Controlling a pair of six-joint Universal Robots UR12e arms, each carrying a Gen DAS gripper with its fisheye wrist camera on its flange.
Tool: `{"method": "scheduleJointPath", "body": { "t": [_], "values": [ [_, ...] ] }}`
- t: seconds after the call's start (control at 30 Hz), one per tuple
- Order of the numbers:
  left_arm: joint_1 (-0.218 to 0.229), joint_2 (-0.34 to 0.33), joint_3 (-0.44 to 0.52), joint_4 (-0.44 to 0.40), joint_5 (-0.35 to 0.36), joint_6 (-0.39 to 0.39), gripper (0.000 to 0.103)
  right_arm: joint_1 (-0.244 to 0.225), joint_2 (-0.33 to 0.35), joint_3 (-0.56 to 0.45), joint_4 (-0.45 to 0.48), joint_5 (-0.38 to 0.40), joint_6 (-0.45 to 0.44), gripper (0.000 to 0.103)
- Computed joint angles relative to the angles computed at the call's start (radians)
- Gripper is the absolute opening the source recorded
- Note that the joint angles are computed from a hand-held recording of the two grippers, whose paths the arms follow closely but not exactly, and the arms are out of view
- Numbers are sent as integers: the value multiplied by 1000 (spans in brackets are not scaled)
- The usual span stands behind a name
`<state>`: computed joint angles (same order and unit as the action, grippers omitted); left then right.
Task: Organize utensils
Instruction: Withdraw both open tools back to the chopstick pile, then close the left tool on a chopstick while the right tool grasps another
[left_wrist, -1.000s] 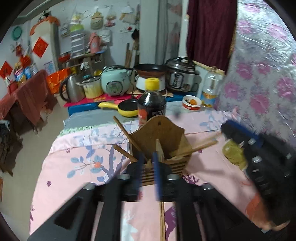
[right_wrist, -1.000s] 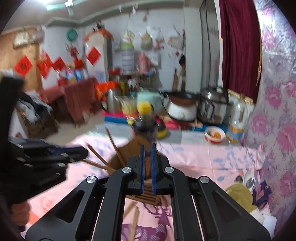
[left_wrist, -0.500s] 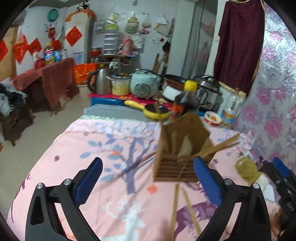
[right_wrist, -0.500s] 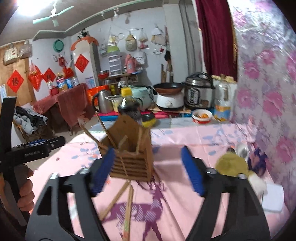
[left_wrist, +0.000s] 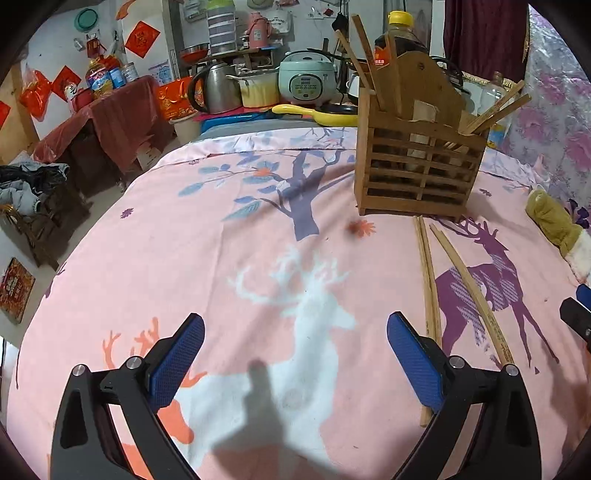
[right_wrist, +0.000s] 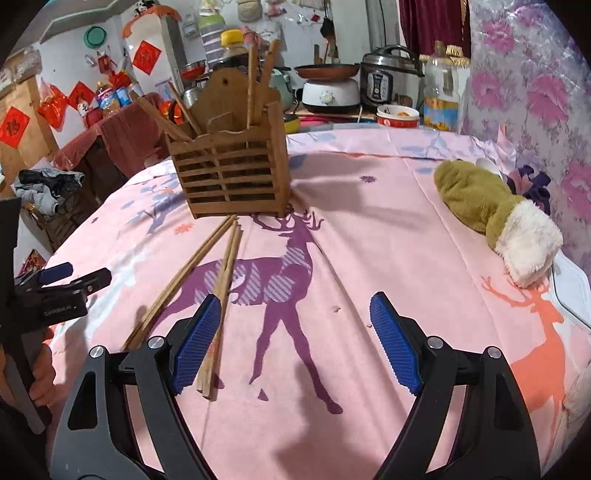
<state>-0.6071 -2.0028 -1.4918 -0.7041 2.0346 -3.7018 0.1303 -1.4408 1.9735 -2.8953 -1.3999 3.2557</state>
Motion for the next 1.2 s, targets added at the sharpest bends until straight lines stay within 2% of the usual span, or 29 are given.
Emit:
{"method": "scheduleJointPath", "body": {
  "t": [0.13,0.2,0.27,0.33,0.4,0.53,0.73,0.8,0.9,0.93,1.07,1.2],
  "values": [
    [-4,10,-18,37,-8,5,97,-30,-4,16,-11,85,52,81],
    [1,20,-31,43,-46,-4,97,-44,-9,25,5,144,60,80],
    [8,35,-53,55,-101,-24,97,-47,-16,32,35,190,45,72],
    [13,41,-57,57,-136,-41,97,-43,-22,35,73,223,2,59],
    [16,45,-65,57,-153,-53,97,-32,-23,34,96,227,-35,52],
    [17,42,-60,34,-148,-71,97,-7,-22,23,149,217,-123,45],
    [19,38,-52,13,-146,-76,97,9,-27,20,213,197,-216,42],
    [19,38,-53,12,-145,-76,97,18,-28,17,230,161,-241,37],
    [20,38,-53,14,-148,-75,97,21,-28,22,182,65,-184,33],
    [19,38,-53,16,-147,-74,97,10,-27,23,170,51,-145,28],
    [15,40,-55,31,-139,-59,97,-47,-36,40,134,156,-61,24],
    [9,37,-53,45,-145,-27,97,-53,-36,40,132,171,-45,25]
  ]
}}
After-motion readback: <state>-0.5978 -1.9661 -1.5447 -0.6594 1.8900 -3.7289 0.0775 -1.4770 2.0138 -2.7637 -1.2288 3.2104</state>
